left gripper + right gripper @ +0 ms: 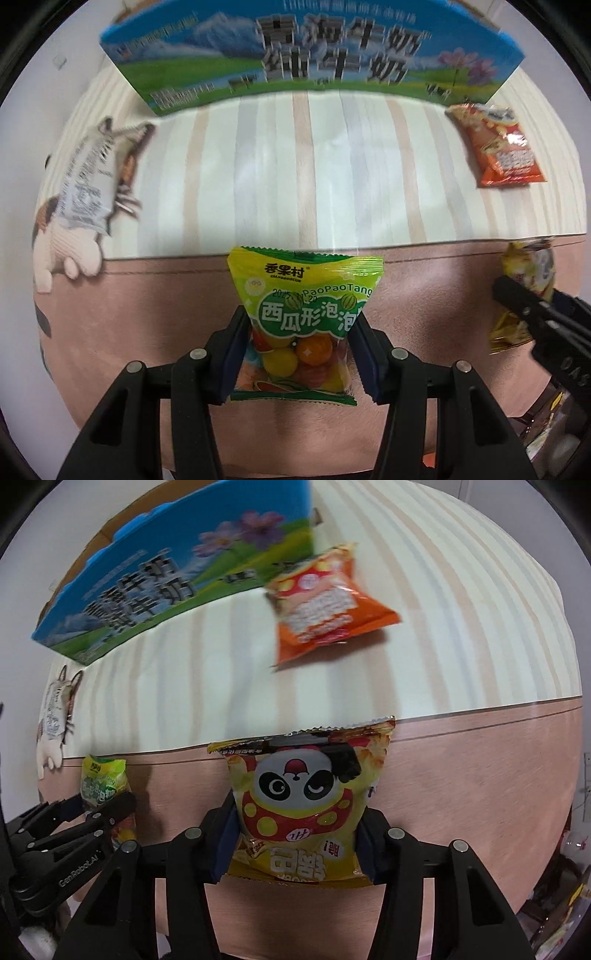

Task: Organize snacks
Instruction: 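Carry both candy bags into the box and open both tools to release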

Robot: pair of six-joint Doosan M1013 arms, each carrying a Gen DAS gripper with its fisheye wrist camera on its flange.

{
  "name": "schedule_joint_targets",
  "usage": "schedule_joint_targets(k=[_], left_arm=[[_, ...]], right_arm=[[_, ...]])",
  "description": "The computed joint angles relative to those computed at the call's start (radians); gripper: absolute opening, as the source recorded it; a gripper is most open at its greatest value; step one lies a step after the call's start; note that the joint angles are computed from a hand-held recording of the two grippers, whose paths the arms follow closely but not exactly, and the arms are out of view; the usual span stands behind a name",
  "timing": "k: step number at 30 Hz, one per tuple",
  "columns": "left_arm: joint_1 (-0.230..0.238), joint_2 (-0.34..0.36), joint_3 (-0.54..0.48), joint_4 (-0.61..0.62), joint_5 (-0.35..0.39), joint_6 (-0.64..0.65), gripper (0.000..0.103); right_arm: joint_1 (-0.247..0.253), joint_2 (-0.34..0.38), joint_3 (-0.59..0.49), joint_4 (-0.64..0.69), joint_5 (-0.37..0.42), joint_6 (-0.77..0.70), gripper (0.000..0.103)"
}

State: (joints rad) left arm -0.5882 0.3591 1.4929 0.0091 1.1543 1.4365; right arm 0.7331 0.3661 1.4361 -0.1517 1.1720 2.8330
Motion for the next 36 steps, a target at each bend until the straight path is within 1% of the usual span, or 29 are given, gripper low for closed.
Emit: schedule_joint_targets(k=[4,9,10,11,13,16,20,24,27,31,32,35,36], left_arm=[[0.014,-0.026,-0.002,-0.017,-0.032,0.044,0.05],[0.041,-0.052,-0.032,-0.069,-0.066,0.115,0.05],[0.026,-0.066,-0.043,-0.065,-0.054,0.099,0.05],[0.031,-0.073,-0.056,-0.074,-0.057,0.11,0.05],[0.04,-0.072,-0.098,-0.098,-0.046,0.132,0.05],[0.057,-0.051,-0.174,-0.133,-0.024,0.172,0.05],[0.069,-0.031,-0.249,-0.166,-0.017,0.215,0.05],[0.082,0.018,-0.354,-0.194,0.005,0.226,0.05],[0.089,0.06,-0.433,-0.205,0.032,0.221,0.05],[0.09,0.155,-0.595,-0.168,0.101,0.188,0.05],[0.091,0.166,-0.609,-0.168,0.08,0.192,0.05],[0.091,0.25,-0.747,-0.134,0.15,0.157,0.05],[0.09,0.282,-0.8,-0.119,0.183,0.153,0.05]], right_arm=[[0.036,0.023,-0.047,-0.047,0.008,0.054,0.055],[0.058,0.035,-0.111,-0.121,0.03,0.087,0.054],[0.059,0.04,-0.126,-0.13,0.032,0.091,0.054],[0.061,0.048,-0.148,-0.144,0.033,0.101,0.054],[0.064,0.058,-0.188,-0.174,0.035,0.113,0.054],[0.071,0.073,-0.246,-0.216,0.043,0.118,0.054],[0.068,0.083,-0.314,-0.255,0.048,0.102,0.054],[0.05,0.097,-0.38,-0.271,0.042,0.066,0.054],[0.026,0.112,-0.433,-0.279,0.05,0.024,0.054],[-0.024,0.132,-0.487,-0.239,0.052,-0.041,0.054],[-0.037,0.141,-0.504,-0.229,0.06,-0.06,0.054],[-0.078,0.169,-0.548,-0.187,0.076,-0.112,0.054],[-0.098,0.186,-0.575,-0.165,0.089,-0.144,0.054]])
